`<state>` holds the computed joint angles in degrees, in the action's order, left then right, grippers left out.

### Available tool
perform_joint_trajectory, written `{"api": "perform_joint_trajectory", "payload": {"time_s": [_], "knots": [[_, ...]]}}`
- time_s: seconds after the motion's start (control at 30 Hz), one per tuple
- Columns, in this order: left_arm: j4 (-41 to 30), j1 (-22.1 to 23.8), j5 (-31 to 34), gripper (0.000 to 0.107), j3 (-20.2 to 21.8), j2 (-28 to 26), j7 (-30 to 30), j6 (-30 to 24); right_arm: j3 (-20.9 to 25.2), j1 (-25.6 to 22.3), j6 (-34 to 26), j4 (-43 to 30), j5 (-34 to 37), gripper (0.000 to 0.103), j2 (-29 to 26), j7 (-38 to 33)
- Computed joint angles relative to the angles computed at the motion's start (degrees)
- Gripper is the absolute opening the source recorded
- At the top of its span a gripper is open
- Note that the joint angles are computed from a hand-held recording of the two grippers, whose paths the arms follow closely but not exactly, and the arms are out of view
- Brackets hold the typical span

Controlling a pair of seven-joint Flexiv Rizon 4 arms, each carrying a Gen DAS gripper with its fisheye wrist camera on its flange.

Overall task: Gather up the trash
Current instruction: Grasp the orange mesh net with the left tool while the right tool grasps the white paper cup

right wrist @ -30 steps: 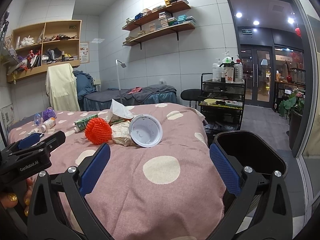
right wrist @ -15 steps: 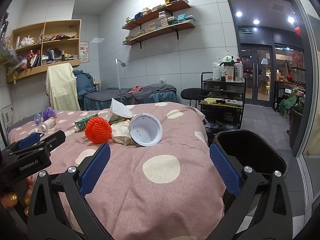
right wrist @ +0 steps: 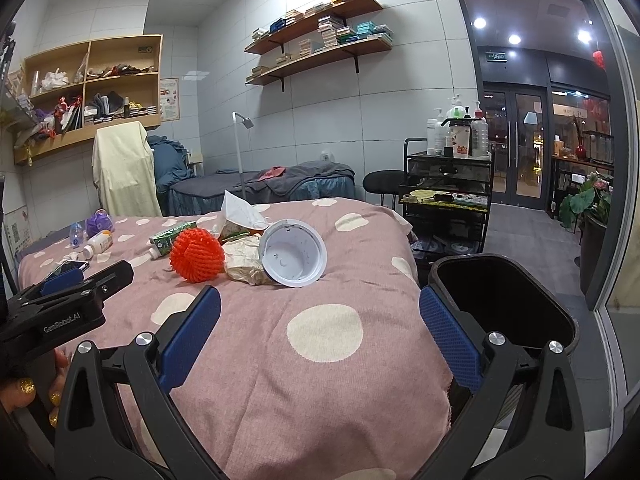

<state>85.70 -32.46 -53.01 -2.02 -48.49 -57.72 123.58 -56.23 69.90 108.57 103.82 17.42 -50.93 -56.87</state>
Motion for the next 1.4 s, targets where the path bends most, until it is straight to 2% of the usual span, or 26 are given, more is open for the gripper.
{"api": "perform_joint_trajectory", "payload": {"time_s": [0.37,0.53,0.6,0.63,0.67,0.7,0.77,0.8,0.83,0.87,0.93,0.97,1.0,1.07,1.13,1.2,1.33,1.4], "knots": [[-1.9,-1.8,-7.1,0.097,1.6,-0.4,4.9,-2.5,2.6,-2.6,-2.9,-1.7,-4.7,0.098,1.5,-0.3],[-2.4,-1.6,-8.3,0.097,2.2,-0.3,6.7,-4.5,9.6,-8.6,-5.6,-4.6,-11.0,0.098,4.7,-2.1],[-1.7,-0.3,-6.2,0.097,1.6,0.4,6.0,-6.3,13.0,-11.6,-7.2,-6.3,-13.9,0.098,5.6,-2.3],[-1.6,-0.3,-5.8,0.097,2.4,0.6,5.8,-8.1,15.2,-13.4,-8.3,-7.4,-15.6,0.098,6.1,-2.4],[-2.4,-1.7,-8.0,0.097,5.0,0.2,6.8,-10.5,17.7,-15.7,-9.0,-8.5,-17.3,0.098,6.5,-2.4],[-3.5,-4.0,-10.6,0.097,8.8,-0.5,7.7,-13.3,22.2,-19.3,-9.9,-10.2,-19.8,0.098,7.2,-3.0],[-4.4,-5.0,-10.9,0.097,12.6,-1.0,7.6,-17.6,30.8,-26.3,-13.5,-14.1,-24.7,0.098,7.8,-4.5],[-5.1,-6.3,-11.2,0.097,16.0,-1.8,6.4,-19.9,34.9,-29.8,-16.1,-17.0,-26.5,0.098,7.3,-5.7],[-5.9,-7.5,-11.0,0.097,19.6,-2.7,4.6,-22.7,37.2,-31.9,-18.2,-19.0,-28.1,0.098,6.8,-5.6],[-6.6,-7.8,-10.6,0.097,21.4,-3.2,3.9,-24.9,40.5,-34.6,-20.2,-21.2,-29.2,0.098,6.2,-6.3],[-8.4,-6.4,-8.5,0.097,22.3,-3.9,2.9,-28.7,49.4,-41.2,-26.4,-27.7,-30.5,0.098,4.0,-8.8],[-9.7,-6.5,-7.4,0.097,24.4,-4.7,0.9,-31.6,53.6,-44.1,-29.9,-31.4,-30.7,0.098,2.5,-10.3],[-10.6,-5.8,-6.4,0.097,24.7,-5.0,0.0,-33.4,56.5,-46.0,-32.6,-34.3,-31.1,0.098,1.2,-11.6],[-13.6,-4.7,-4.2,0.095,26.1,-6.4,-2.8,-37.4,58.9,-47.6,-36.9,-39.3,-32.6,0.097,-1.3,-13.6],[-17.0,-3.5,-1.8,0.091,27.2,-8.1,-5.1,-40.6,59.9,-48.0,-41.7,-44.1,-33.8,0.091,-3.5,-15.7],[-20.8,-2.8,1.4,0.085,29.8,-10.3,-8.6,-44.5,61.7,-48.6,-46.1,-49.2,-33.6,0.076,-5.9,-19.1],[-28.9,0.0,6.3,0.077,32.0,-14.1,-14.0,-52.2,63.9,-49.2,-55.1,-60.7,-30.6,0.074,-11.4,-24.8],[-32.2,1.4,8.2,0.071,32.1,-15.5,-16.1,-54.8,64.9,-49.2,-59.4,-66.4,-28.7,0.068,-14.1,-27.5]]}}
